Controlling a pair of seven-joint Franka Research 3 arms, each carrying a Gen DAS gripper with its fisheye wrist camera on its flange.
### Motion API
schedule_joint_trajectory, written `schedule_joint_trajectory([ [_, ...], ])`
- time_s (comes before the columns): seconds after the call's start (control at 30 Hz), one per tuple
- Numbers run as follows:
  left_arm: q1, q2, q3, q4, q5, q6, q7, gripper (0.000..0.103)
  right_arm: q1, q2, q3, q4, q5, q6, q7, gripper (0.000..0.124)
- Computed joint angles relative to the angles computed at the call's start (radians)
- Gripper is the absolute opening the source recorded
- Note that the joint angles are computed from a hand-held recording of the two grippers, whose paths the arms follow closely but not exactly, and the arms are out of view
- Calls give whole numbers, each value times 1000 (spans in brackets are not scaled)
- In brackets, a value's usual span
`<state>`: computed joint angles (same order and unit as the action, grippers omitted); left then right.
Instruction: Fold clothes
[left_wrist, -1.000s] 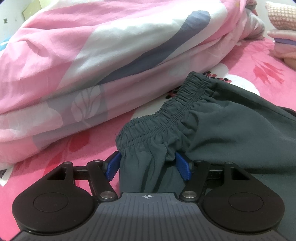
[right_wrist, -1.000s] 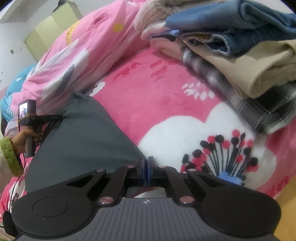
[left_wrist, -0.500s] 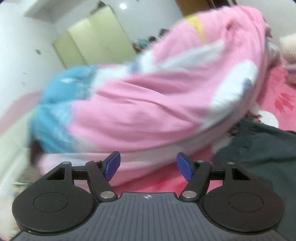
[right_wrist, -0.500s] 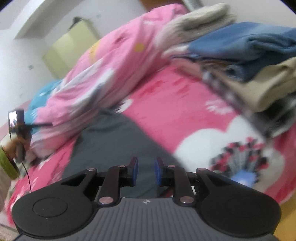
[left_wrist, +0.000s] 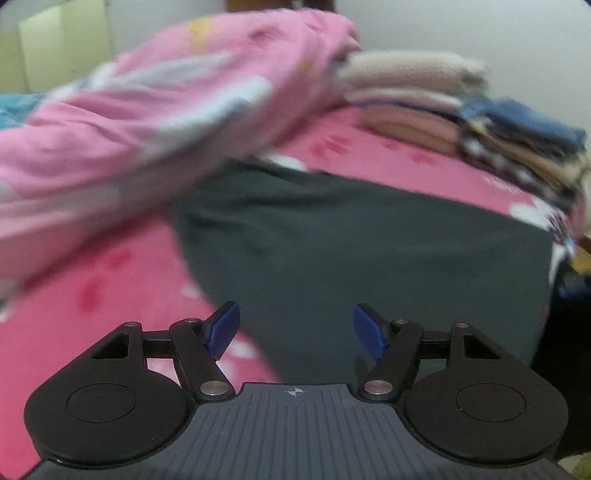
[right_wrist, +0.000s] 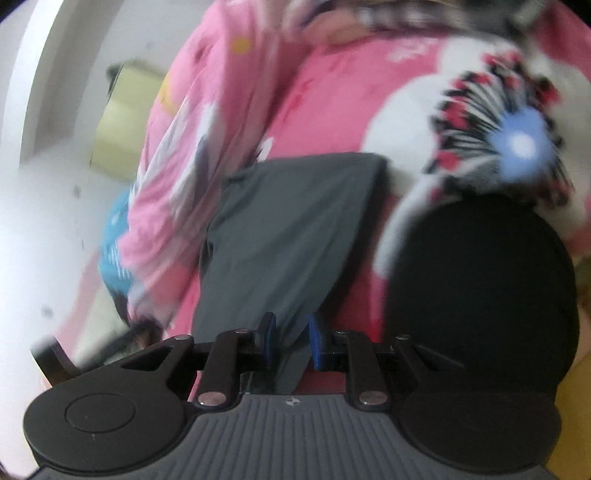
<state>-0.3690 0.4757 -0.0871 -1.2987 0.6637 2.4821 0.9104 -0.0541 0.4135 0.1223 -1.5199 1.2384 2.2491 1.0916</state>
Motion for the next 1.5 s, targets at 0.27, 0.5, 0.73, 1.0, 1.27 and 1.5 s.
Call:
schedule_joint_trajectory([
  [0.27,-56,130,19,138,10,-91,54,68,-28,70,22,56,70,-42,55,28],
  [0.5,-59,119,26,112,0,-81,19,69,-34,88,30,78,62,-54,84,28],
  [0.73,-47,118,21,103,-10,-63,22,69,30,51,-6,89,-139,16,199,43],
  [1.0,-40,114,18,94,-21,-50,24,69,7,80,29,126,-139,-1,193,45],
  [1.27,-34,110,16,85,-31,-36,22,69,-9,79,32,110,-67,-51,167,44],
  [1.5,-30,106,15,74,-34,-22,22,69,9,61,28,95,-101,-11,122,7],
])
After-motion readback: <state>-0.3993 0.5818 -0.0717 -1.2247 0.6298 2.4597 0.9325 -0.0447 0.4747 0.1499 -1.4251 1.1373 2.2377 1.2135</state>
